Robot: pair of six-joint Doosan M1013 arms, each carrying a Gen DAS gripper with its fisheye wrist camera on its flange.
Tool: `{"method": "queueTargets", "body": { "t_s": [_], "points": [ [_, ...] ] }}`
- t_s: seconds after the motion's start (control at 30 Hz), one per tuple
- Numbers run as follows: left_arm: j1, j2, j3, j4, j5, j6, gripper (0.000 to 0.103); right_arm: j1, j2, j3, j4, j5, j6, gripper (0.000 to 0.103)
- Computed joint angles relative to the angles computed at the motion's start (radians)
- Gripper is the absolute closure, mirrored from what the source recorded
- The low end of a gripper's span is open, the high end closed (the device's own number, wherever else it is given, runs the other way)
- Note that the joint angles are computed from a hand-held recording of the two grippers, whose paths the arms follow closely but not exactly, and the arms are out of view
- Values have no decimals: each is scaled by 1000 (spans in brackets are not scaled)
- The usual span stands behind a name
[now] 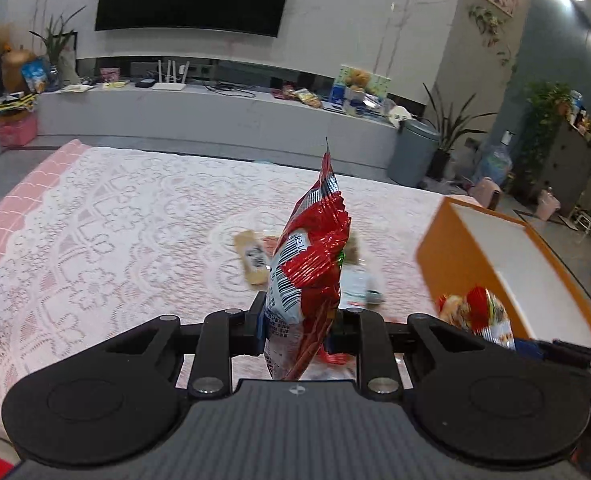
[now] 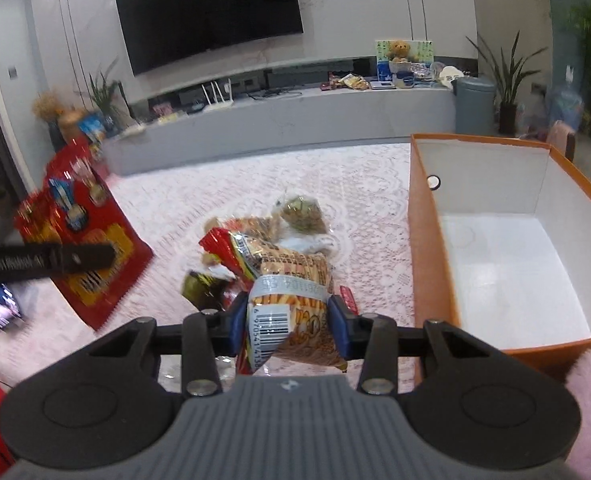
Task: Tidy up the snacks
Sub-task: 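Carry both bags over the orange box and open both tools to drop them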
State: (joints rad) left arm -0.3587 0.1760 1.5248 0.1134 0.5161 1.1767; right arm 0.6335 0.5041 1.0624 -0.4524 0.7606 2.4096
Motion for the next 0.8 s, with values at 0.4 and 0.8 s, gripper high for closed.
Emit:
{"method": "queueTargets", "body": {
  "t_s": [0.4, 0.8],
  "points": [
    [-50, 56, -138, -382, 84, 373, 75, -70, -95, 40, 52, -6, -124, 63],
    [-80, 263, -431, -589, 406, 505, 75, -191, -49, -67, 221, 318, -333, 62]
  ]
}}
